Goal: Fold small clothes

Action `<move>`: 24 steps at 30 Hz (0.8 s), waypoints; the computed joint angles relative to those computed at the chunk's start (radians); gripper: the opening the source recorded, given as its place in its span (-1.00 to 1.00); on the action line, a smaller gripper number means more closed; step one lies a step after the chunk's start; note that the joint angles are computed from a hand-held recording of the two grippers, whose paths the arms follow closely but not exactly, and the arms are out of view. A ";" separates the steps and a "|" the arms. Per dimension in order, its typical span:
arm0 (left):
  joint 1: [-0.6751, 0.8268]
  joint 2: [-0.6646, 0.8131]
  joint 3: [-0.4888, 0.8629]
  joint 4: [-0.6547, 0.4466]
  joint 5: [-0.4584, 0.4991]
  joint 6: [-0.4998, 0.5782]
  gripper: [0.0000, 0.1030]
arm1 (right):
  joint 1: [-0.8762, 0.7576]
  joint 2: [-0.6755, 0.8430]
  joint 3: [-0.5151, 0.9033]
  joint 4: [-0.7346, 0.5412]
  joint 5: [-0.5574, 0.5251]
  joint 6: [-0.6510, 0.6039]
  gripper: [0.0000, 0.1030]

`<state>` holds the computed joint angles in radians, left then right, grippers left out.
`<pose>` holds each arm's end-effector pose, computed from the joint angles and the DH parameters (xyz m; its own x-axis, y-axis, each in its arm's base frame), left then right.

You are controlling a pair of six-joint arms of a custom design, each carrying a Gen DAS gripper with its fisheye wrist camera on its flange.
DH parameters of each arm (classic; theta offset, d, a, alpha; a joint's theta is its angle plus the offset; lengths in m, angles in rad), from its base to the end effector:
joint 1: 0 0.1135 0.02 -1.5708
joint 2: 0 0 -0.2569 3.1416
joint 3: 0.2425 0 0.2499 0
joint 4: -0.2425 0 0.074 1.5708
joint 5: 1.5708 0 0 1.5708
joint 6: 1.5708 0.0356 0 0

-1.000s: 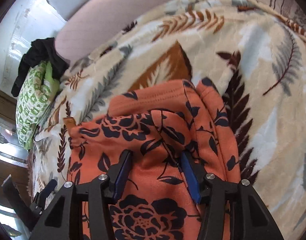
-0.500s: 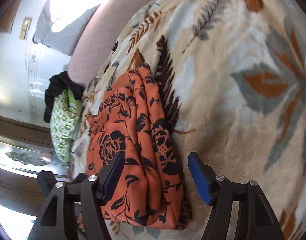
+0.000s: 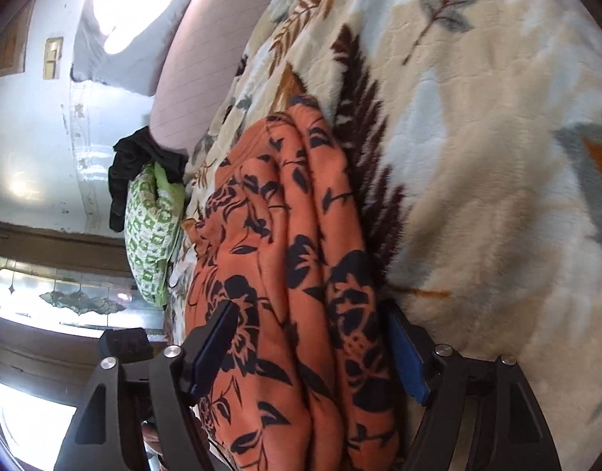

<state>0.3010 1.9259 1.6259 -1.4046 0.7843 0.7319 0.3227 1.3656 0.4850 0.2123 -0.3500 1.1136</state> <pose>0.3375 0.0784 0.2417 -0.9045 0.2146 -0.3686 0.4095 0.6785 -0.6099 0.2358 0.0917 0.1496 -0.7557 0.6361 -0.1558 0.2831 0.5319 0.7981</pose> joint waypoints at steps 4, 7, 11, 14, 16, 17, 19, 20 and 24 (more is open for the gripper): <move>-0.014 -0.051 -0.062 0.070 -0.015 -0.014 0.85 | 0.065 0.072 0.077 -0.016 0.031 -0.042 0.51; -0.012 -0.079 -0.091 0.105 -0.024 -0.020 0.74 | 0.131 0.082 0.154 -0.139 0.142 -0.097 0.39; -0.006 -0.106 -0.117 0.135 -0.028 -0.032 0.48 | 0.191 0.074 0.206 -0.223 0.250 -0.116 0.12; 0.000 -0.129 -0.126 0.153 -0.032 -0.030 -0.01 | 0.258 0.076 0.273 -0.315 0.366 -0.148 -0.01; 0.005 -0.130 -0.129 0.158 -0.029 -0.033 -0.08 | 0.299 0.073 0.308 -0.364 0.439 -0.170 -0.06; 0.008 -0.129 -0.130 0.159 -0.030 -0.036 -0.10 | 0.316 0.077 0.327 -0.381 0.467 -0.175 -0.08; 0.014 -0.130 -0.132 0.160 -0.024 -0.039 -0.18 | 0.344 0.074 0.346 -0.397 0.512 -0.179 -0.11; 0.018 -0.134 -0.133 0.159 -0.022 -0.036 -0.20 | 0.357 0.067 0.349 -0.403 0.533 -0.184 -0.12; 0.043 -0.178 -0.139 0.170 -0.016 -0.037 -0.21 | 0.415 0.042 0.368 -0.412 0.607 -0.195 -0.15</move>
<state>0.3443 1.7480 1.4873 -1.2345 0.7683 0.6945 0.7373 1.4080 0.8531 -0.2000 0.2575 0.9185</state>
